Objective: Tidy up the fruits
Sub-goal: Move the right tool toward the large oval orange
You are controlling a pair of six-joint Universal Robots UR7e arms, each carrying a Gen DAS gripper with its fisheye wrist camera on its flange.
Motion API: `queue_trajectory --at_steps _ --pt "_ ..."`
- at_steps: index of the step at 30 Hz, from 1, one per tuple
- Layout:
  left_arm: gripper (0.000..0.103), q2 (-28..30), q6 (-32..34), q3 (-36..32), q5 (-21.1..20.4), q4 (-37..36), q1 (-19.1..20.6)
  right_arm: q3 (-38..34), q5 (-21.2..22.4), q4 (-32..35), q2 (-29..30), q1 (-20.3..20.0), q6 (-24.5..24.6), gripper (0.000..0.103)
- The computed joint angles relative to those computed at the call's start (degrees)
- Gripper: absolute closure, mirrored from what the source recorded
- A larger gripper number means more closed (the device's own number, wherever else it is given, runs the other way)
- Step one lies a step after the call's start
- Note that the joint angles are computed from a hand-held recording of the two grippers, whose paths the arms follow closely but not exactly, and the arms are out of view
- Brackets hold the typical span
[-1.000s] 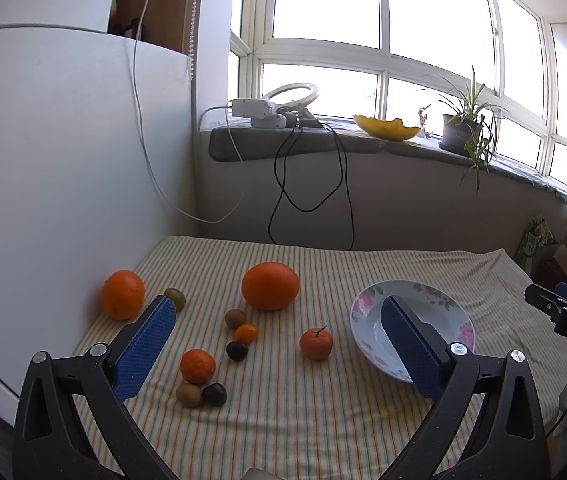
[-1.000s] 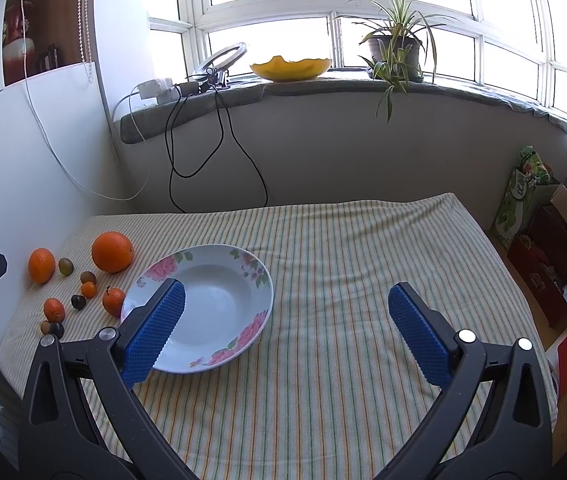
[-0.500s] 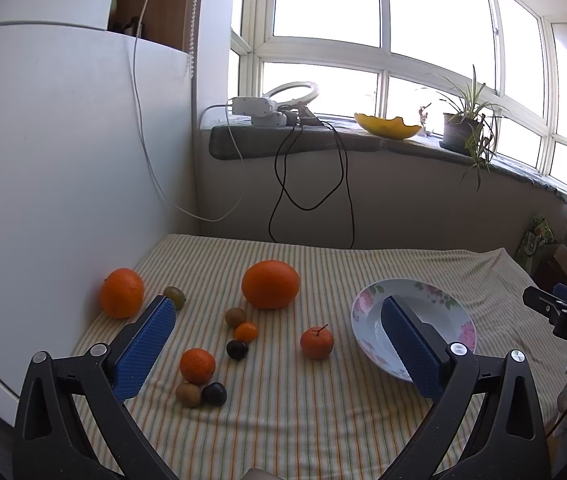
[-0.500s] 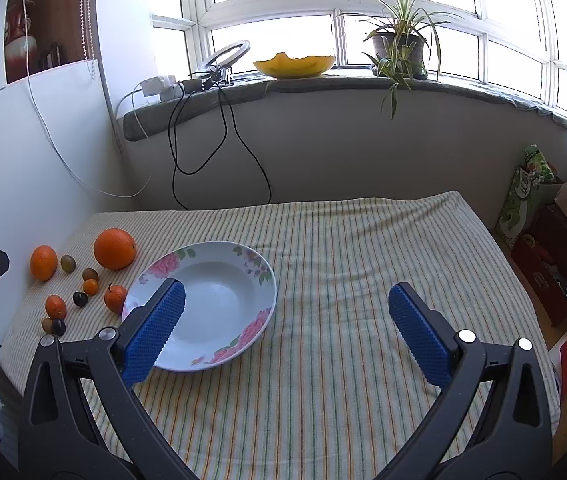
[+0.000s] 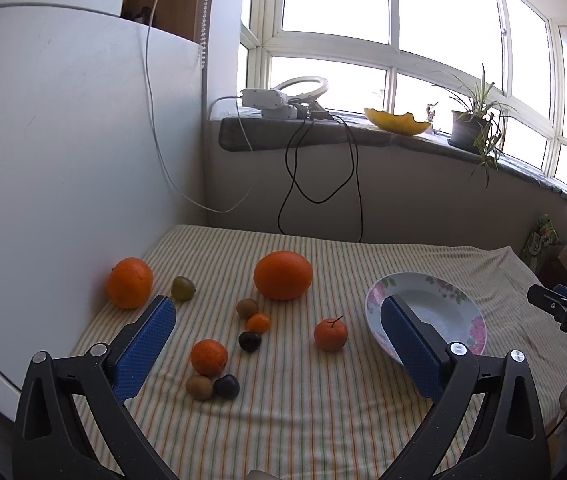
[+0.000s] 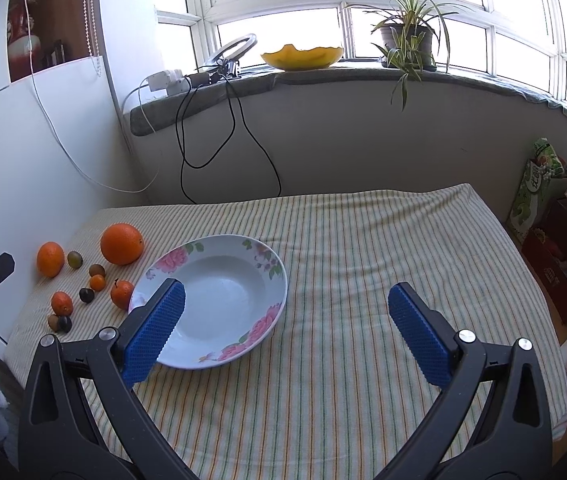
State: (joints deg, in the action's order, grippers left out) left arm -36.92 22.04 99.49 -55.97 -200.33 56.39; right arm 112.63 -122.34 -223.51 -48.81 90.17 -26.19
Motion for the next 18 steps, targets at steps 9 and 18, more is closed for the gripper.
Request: queue_trajectory --at_steps 9,18 --pt "0.007 -1.95 -1.04 2.11 1.76 0.92 1.73 -0.66 2.58 2.19 0.47 0.00 -1.63 0.000" --pt "0.014 -4.04 -3.49 4.09 3.97 3.16 4.13 -2.00 4.78 5.24 1.42 0.39 -2.80 0.003"
